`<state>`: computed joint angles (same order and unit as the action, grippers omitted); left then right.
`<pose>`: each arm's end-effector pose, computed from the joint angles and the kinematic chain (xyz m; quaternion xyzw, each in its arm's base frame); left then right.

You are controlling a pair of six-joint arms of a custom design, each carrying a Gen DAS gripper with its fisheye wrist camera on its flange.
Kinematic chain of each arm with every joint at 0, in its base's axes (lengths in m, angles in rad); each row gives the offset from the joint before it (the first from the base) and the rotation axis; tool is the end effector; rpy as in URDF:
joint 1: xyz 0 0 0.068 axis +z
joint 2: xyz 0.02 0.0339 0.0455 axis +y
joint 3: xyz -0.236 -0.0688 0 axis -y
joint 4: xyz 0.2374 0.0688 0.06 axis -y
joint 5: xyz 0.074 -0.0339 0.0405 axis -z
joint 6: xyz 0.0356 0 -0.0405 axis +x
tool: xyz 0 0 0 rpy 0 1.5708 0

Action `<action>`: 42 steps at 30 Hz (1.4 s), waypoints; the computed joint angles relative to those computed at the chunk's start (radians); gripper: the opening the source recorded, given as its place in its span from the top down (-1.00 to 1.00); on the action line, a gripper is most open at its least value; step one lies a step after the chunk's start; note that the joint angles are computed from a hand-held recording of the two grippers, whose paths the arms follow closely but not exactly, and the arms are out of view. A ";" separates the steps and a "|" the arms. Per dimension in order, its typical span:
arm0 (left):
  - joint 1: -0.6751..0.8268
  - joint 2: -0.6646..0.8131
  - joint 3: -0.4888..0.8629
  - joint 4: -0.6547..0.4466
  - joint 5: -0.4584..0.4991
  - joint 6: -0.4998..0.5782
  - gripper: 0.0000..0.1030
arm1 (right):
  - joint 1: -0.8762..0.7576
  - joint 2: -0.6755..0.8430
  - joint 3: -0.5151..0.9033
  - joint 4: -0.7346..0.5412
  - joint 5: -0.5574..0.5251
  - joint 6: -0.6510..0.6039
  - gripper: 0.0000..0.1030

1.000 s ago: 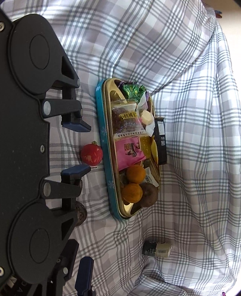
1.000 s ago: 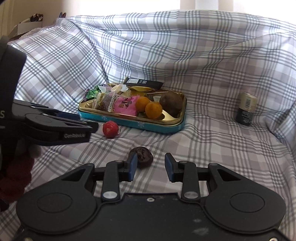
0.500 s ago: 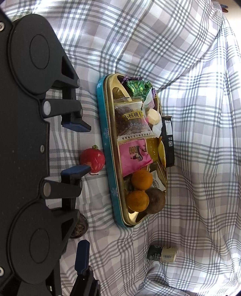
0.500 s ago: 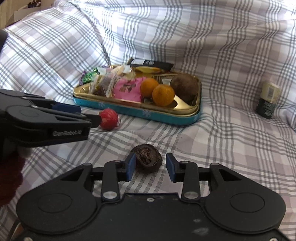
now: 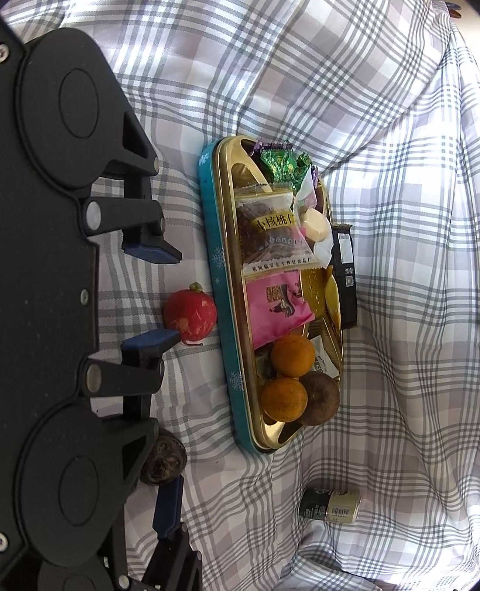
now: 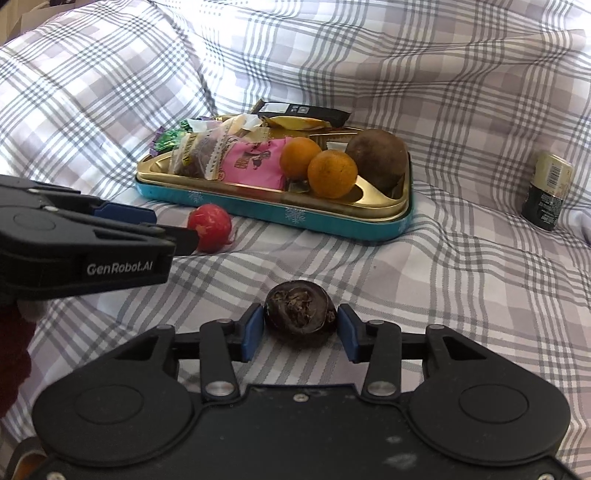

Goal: Organize fruits
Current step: 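Grasp the red tomato with the left tool while the right tool grasps the brown dried fruit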

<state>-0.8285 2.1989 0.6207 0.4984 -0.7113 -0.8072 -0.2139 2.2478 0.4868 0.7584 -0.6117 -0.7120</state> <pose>0.1959 -0.1792 -0.0224 -0.0749 0.9102 0.0647 0.4022 0.2363 -0.0304 -0.0339 -0.3074 0.8663 0.1392 0.3682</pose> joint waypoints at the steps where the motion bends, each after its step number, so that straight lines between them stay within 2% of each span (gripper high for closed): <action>1: 0.001 0.002 0.004 0.001 0.002 0.006 0.07 | -0.005 -0.002 -0.001 0.000 0.001 0.002 0.12; 14: 0.063 0.034 0.051 0.038 0.047 0.059 0.02 | -0.157 -0.013 0.034 -0.033 -0.035 0.026 0.12; 26: 0.103 0.079 0.098 0.077 0.094 0.075 0.03 | -0.183 0.004 0.068 -0.065 -0.043 0.030 0.12; 29: 0.113 0.084 0.100 0.090 0.108 0.076 0.14 | -0.184 0.002 0.065 -0.061 -0.044 0.033 0.12; 33: 0.104 0.057 0.068 0.113 0.109 0.041 0.15 | -0.194 -0.018 0.046 -0.045 -0.054 0.042 0.12; 38: 0.023 -0.065 0.000 0.045 0.035 -0.014 0.15 | -0.250 -0.095 0.004 -0.084 -0.100 0.026 0.12; 42: -0.083 -0.204 -0.037 -0.119 -0.053 -0.129 0.15 | -0.313 -0.190 -0.055 -0.137 -0.147 -0.029 0.12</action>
<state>-0.9114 1.9945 0.5839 0.3790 -0.7638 -0.9358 -0.5268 2.0579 0.4320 0.6209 -0.7583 -0.7415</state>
